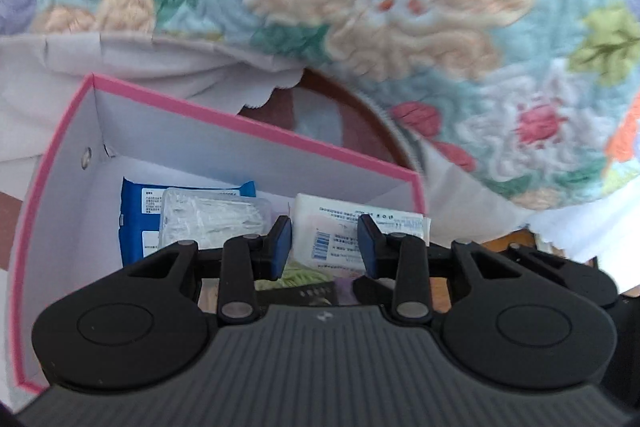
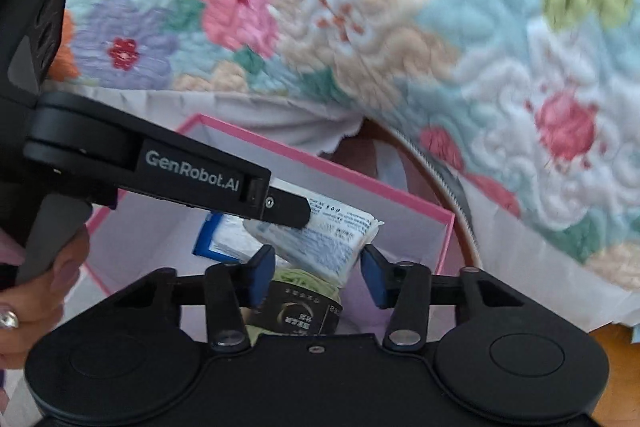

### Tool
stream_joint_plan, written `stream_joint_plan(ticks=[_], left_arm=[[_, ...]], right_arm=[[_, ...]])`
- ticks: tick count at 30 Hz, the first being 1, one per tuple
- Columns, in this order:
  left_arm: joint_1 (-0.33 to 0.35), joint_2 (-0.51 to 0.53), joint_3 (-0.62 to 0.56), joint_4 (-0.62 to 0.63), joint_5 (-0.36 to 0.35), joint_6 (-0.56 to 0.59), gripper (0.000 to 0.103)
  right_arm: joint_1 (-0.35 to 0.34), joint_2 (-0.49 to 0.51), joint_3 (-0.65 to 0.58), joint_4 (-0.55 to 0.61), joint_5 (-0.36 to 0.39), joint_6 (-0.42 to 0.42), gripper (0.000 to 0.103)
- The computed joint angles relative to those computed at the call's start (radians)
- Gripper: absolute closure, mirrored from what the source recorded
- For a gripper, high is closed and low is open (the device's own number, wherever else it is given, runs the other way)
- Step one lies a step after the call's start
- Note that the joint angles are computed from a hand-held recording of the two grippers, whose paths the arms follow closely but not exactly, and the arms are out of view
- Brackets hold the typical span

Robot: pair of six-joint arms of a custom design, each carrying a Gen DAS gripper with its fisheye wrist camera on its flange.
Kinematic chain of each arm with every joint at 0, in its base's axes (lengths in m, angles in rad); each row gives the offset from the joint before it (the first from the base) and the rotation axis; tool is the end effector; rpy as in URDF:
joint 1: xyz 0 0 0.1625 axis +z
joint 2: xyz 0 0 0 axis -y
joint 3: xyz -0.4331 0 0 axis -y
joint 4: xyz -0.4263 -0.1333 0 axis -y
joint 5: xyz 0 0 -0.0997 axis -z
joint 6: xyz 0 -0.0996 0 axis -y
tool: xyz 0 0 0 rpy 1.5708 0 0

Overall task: Organize objects
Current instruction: 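Lower the soap bar beside the clear case and open the left tool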

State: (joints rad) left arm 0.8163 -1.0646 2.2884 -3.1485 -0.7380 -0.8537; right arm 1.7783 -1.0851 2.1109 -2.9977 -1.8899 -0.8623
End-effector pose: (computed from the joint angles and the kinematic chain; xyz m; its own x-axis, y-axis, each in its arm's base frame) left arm -0.1723 -0.4855 0.1121 -0.9218 -0.3351 -0.1949 -0.0796 0.6557 -0.7508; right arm 0.2136 -0.5190 0.1328 -0.4770 -0.7334 0.4844 -0.8481 0.5287 -0.0347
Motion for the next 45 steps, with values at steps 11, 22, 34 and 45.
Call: stream_joint_plan(ticks=[11, 22, 34, 45], left_arm=[[0.114, 0.105, -0.066, -0.137, -0.074, 0.126, 0.07], [0.112, 0.131, -0.123, 0.037, -0.032, 0.132, 0.07], [0.026, -0.008, -0.015, 0.146, -0.003, -0.034, 0.058], [-0.109, -0.206, 0.005, 0.698, 0.039, -0.354, 0.048]], right_arm=[[-0.026, 0.096, -0.045, -0.066, -0.058, -0.124, 0.067], [-0.002, 0.214, -0.083, -0.247, -0.184, -0.322, 0.069], [-0.08, 0.026, -0.005, -0.03, 0.044, -0.053, 0.063], [-0.042, -0.089, 0.063, 0.047, 0.069, 0.052, 0.061]])
